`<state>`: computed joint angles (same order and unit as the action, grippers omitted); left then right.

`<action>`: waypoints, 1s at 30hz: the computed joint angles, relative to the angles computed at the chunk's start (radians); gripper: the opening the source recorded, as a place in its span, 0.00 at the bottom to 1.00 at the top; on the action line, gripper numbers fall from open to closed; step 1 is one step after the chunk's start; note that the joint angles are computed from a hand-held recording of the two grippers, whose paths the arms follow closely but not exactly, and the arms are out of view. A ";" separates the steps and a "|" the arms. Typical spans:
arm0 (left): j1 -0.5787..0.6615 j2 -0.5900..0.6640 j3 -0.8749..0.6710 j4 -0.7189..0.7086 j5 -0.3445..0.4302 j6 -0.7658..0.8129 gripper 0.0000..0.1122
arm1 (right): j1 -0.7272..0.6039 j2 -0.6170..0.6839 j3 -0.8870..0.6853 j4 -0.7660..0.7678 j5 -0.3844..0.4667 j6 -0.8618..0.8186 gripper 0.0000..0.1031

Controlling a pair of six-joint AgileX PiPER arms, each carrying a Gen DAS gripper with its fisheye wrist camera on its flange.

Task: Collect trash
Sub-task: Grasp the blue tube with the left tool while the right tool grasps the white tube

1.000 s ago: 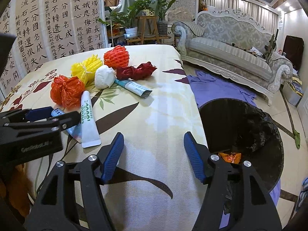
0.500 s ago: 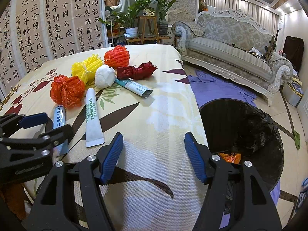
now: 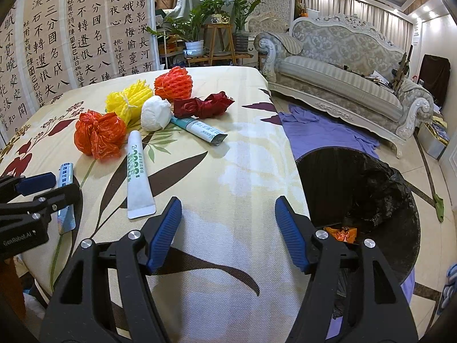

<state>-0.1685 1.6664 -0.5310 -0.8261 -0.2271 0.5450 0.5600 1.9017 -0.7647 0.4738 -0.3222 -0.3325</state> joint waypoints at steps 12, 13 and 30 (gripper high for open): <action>-0.003 0.051 -0.022 0.270 -0.058 -0.218 0.26 | -0.001 0.000 0.001 -0.005 -0.001 0.004 0.65; 0.001 0.056 -0.028 0.291 -0.056 -0.232 0.24 | 0.001 0.000 0.001 -0.004 -0.002 0.004 0.65; -0.030 0.009 0.013 0.126 -0.040 -0.083 0.31 | 0.001 -0.001 0.001 -0.003 0.000 0.003 0.65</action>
